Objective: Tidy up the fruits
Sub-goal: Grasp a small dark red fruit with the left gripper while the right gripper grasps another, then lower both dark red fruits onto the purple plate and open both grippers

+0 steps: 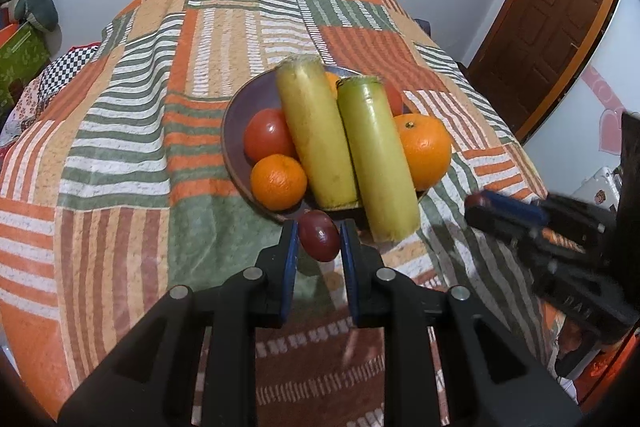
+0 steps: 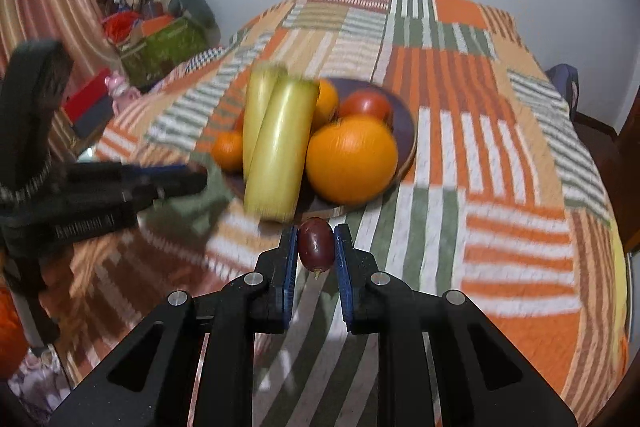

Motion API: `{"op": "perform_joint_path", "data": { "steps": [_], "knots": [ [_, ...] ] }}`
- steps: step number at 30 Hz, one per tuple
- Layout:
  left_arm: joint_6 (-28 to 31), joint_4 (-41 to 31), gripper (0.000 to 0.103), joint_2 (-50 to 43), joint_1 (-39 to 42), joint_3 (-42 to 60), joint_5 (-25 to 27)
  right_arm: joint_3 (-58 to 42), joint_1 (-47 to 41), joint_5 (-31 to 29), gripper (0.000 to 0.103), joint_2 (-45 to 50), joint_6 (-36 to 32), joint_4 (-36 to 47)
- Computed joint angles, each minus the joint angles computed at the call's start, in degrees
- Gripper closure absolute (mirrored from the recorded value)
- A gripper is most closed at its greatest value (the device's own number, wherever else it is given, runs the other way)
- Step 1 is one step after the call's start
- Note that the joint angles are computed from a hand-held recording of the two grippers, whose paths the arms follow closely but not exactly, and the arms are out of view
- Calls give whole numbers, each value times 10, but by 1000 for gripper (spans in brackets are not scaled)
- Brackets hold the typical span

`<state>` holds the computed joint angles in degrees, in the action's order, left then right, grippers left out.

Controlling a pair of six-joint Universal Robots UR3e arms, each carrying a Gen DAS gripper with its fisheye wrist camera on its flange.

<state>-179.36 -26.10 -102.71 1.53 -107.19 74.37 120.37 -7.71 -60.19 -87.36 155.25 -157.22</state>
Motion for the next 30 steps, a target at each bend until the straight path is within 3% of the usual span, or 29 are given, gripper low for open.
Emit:
{"op": "perform_joint_path", "data": {
  "steps": [12, 23, 30],
  "knots": [
    [-9, -36, 82, -39, 10, 107, -26, -118, 25, -5, 86, 84, 47, -33],
    [-35, -86, 82, -144, -15, 288, -4, -194, 47, -13, 86, 148, 70, -27],
    [-42, -94, 82, -191, -25, 342, 13, -228, 56, -19, 86, 180, 79, -22]
  ]
}}
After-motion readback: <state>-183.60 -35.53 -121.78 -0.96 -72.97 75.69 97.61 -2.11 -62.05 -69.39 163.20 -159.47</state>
